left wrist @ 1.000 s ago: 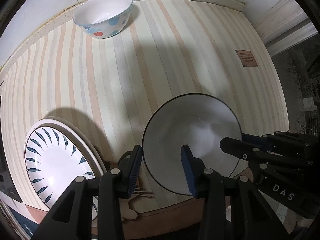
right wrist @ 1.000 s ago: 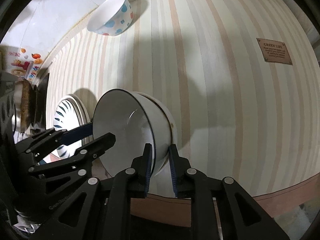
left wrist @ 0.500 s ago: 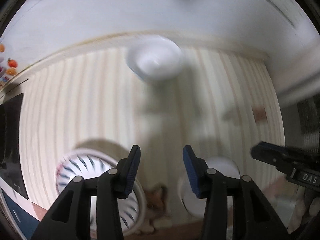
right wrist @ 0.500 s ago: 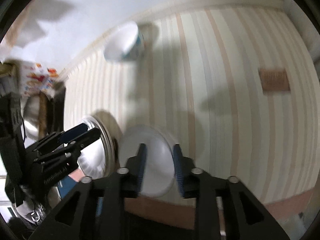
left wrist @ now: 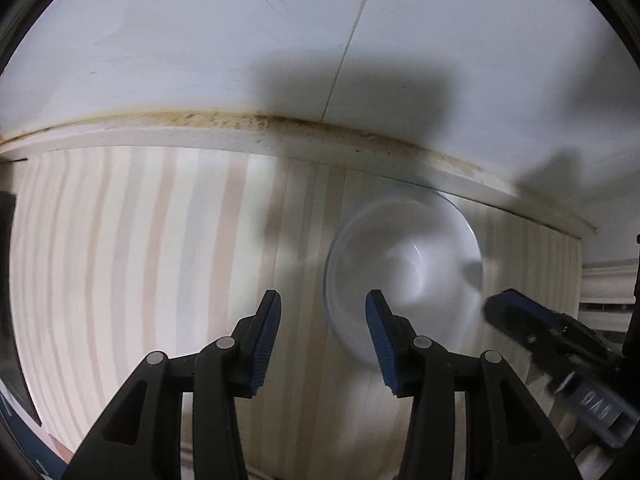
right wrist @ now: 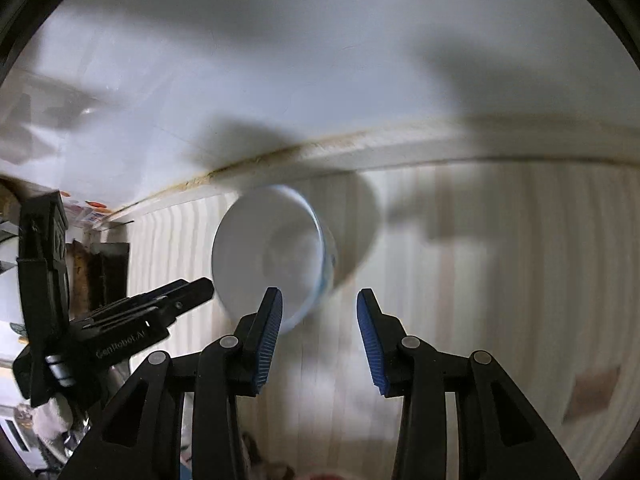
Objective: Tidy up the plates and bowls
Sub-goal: 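Carry the nested bowls to the blue-dot bowl and grip its rim too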
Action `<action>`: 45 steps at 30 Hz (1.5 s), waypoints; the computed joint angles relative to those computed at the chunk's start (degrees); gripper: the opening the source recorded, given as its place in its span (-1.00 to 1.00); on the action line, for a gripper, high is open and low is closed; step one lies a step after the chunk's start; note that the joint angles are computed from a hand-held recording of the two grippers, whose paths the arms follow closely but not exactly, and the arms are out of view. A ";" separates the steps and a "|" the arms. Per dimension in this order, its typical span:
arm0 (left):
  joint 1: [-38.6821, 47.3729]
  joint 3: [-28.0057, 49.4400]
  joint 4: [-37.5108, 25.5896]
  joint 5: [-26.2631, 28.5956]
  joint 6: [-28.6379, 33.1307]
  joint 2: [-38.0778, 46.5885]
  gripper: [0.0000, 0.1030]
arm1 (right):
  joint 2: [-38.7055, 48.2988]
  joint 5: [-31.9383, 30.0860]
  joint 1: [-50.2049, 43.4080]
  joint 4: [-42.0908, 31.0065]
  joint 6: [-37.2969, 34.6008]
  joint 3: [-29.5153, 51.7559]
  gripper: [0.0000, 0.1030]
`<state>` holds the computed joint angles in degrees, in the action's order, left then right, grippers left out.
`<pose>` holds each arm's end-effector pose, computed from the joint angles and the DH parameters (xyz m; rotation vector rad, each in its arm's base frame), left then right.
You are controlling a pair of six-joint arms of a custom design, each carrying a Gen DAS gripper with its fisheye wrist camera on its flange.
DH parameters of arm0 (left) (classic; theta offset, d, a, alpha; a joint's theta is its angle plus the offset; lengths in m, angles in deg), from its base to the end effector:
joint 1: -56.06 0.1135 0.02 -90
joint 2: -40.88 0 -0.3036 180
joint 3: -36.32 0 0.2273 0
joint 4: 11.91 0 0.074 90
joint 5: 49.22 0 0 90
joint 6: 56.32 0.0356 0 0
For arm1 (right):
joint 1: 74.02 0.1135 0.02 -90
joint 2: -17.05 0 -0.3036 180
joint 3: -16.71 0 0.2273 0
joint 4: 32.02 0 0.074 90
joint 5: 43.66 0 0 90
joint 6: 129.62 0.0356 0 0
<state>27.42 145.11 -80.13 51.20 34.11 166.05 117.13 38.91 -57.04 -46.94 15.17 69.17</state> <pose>0.3683 -0.2085 0.1890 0.7857 2.9776 -0.3077 0.2633 0.0852 0.1475 0.8581 2.6417 0.5438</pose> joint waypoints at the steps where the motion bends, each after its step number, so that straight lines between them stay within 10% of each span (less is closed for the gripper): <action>1: -0.11 0.55 -0.21 0.18 -0.05 0.62 -0.32 | 2.41 -0.62 -1.03 -0.07 -1.44 1.55 -0.19; 5: -0.45 3.85 -2.08 -0.66 -0.03 4.84 -0.56 | 10.08 -2.15 -1.94 -0.26 -3.72 5.98 -0.24; 9: 0.33 4.85 -3.73 -0.22 -0.47 6.84 -0.62 | 14.04 -2.30 -1.68 -1.68 -5.33 8.46 -0.73; 45: -0.15 -0.75 -2.40 5.65 0.05 6.60 -0.62 | 10.71 -5.22 -1.91 0.29 -3.39 4.95 -0.81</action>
